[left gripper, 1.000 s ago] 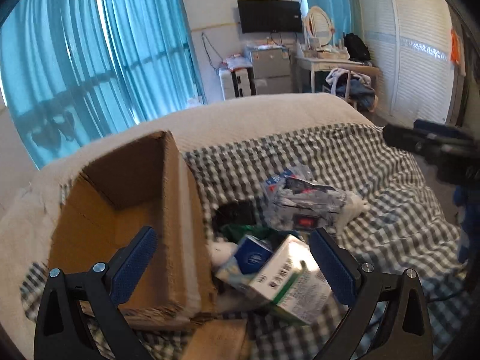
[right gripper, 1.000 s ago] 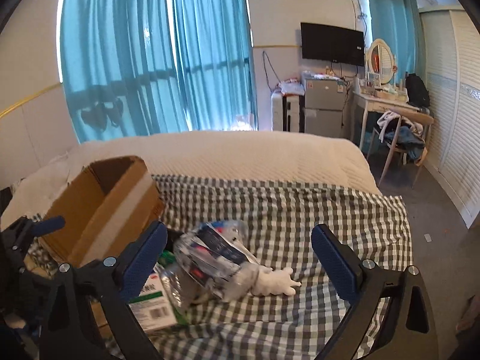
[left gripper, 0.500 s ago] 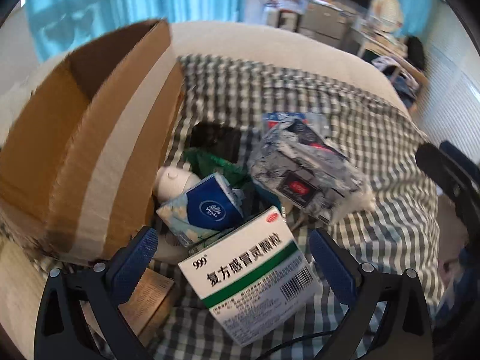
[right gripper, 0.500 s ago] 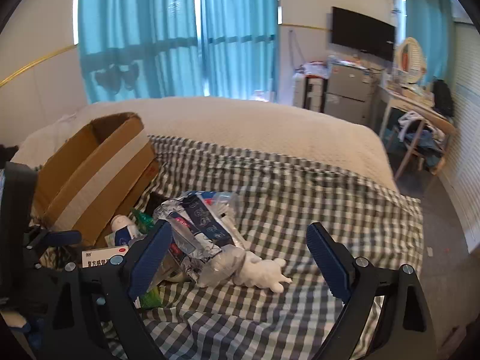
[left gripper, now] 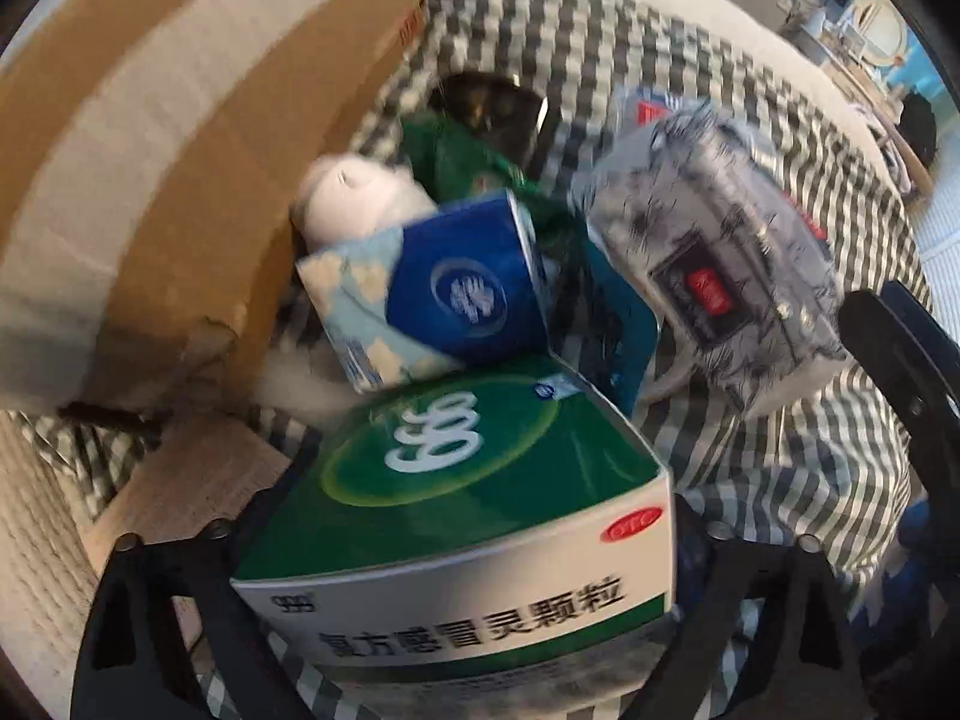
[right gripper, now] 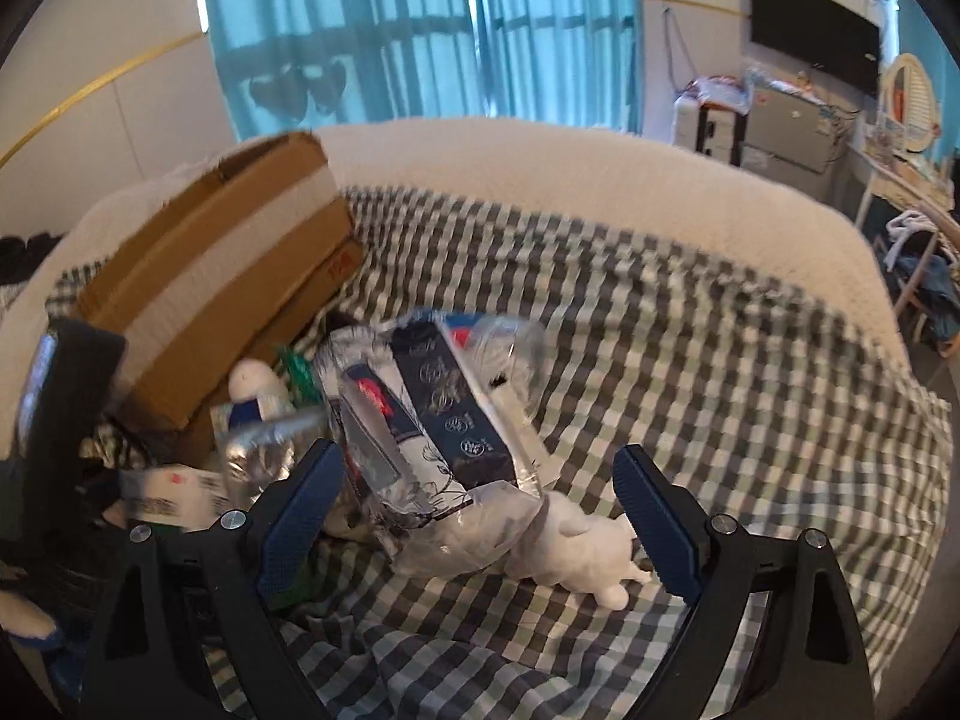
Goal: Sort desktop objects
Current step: 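Reach the left gripper to the green-white medicine box and grasp it, then grasp the patterned tissue pack with the right gripper while the left gripper lifts the medicine box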
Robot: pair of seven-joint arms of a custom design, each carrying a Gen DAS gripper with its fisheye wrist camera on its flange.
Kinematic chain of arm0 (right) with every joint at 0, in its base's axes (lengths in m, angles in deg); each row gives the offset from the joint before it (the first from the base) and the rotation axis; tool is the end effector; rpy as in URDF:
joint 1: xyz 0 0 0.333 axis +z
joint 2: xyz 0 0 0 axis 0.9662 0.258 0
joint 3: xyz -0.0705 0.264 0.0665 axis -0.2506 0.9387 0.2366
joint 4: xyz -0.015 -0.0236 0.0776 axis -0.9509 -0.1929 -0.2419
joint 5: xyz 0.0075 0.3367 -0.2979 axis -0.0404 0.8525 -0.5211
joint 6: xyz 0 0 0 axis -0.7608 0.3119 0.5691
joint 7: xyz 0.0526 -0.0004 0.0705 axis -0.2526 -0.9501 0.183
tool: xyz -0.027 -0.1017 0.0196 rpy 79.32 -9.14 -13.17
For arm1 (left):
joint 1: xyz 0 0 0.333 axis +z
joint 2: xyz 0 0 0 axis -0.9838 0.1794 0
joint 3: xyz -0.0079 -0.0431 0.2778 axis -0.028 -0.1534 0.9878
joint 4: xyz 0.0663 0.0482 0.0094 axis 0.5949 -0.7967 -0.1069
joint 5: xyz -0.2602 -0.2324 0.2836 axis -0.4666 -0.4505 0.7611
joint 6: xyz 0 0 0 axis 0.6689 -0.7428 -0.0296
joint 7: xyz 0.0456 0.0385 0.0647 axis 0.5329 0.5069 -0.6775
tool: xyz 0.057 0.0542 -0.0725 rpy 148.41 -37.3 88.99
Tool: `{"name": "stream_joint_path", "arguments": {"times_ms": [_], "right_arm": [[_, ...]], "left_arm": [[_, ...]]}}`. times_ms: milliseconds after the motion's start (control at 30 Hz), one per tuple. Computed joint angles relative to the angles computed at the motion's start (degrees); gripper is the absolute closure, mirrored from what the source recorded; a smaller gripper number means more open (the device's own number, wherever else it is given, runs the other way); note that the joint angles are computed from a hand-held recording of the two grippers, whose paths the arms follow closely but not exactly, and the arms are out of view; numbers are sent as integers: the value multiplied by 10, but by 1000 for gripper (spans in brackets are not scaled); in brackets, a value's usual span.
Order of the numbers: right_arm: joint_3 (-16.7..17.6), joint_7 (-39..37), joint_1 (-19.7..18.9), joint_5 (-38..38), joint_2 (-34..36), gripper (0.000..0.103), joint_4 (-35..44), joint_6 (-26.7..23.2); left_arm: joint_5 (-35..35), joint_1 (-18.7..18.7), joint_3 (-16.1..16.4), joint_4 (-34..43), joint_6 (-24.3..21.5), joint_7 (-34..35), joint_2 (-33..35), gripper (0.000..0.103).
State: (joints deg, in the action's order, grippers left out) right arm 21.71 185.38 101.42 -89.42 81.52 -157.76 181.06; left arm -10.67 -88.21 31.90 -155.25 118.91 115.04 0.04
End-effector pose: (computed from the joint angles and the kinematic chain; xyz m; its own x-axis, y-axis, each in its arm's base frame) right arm 0.5518 0.3862 0.4499 0.1604 -0.9822 -0.0982 -0.7370 -0.0530 -0.6738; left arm 0.5508 -0.2041 0.4420 -0.1176 -0.9902 0.0750 -0.9724 0.0995 -0.2111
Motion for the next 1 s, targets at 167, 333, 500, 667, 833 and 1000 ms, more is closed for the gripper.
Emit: {"name": "stream_joint_path", "arguments": {"times_ms": [167, 333, 500, 667, 833, 1000], "right_arm": [[6, -65, -9, 74, 28, 16, 7, 18], [19, -155, -14, 163, 63, 56, 34, -11], [17, -176, -6, 191, 61, 83, 30, 0], [-3, -90, 13, 121, 30, 86, 6, 6], [-7, 40, 14, 25, -24, 86, -32, 11], [18, 192, 3, -81, -99, 86, -74, -27]], "left_arm": [[3, -3, 0, -8, -7, 34, -14, 19], [1, 0, 1, -7, -20, 40, -22, 20], [3, 1, 1, -19, -6, 57, -68, 20], [-7, -1, 0, -27, 20, 82, -115, 20], [-28, -11, 2, -44, 34, 108, -174, 20], [-74, -15, 10, -62, 111, 170, -190, 20]]}}
